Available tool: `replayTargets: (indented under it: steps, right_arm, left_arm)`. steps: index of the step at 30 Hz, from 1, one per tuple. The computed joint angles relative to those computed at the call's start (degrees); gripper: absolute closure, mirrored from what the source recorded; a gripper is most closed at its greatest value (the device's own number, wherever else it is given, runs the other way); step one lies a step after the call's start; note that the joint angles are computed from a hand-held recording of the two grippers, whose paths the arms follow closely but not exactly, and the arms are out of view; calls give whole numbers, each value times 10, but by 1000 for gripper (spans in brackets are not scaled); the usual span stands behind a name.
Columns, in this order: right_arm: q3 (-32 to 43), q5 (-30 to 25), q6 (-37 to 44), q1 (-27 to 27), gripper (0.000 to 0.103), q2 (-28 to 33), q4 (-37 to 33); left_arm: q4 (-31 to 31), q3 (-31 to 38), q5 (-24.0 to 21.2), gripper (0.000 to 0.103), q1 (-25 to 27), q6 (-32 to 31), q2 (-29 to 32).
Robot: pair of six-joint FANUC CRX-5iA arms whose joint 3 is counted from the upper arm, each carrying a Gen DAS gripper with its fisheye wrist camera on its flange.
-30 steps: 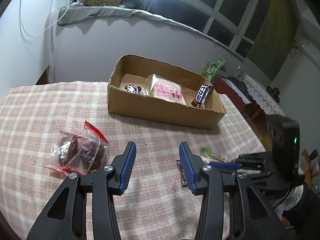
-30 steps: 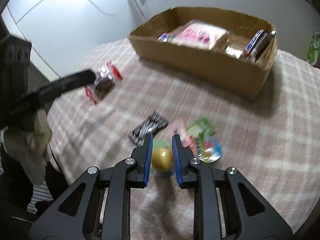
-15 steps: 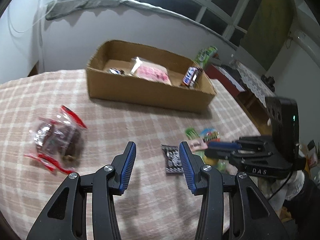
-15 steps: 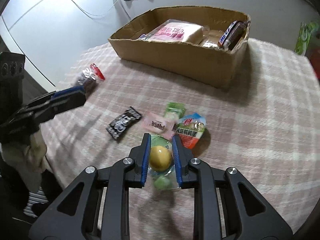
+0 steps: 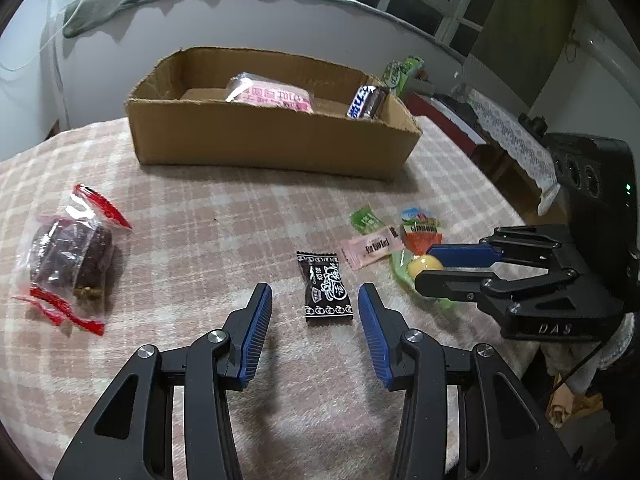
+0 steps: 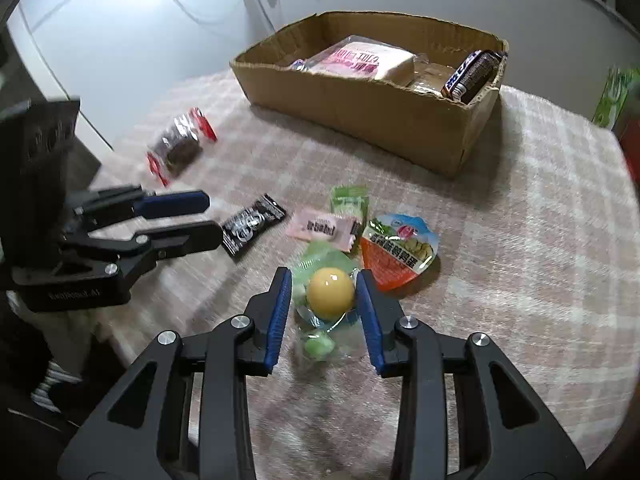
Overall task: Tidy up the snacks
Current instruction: 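Grasp the black candy packet with the left tool while the right tool grasps the yellow ball candy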
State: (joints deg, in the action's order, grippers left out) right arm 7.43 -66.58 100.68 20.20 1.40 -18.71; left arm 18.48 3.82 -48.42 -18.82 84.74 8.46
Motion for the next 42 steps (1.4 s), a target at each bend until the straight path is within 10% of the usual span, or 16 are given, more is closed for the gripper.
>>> replayTargets:
  steps: [42]
  right_arm:
    - [-40,45,-17,49,75,-26,84]
  left_arm:
    - [-64,19,3,77,-12,5,3]
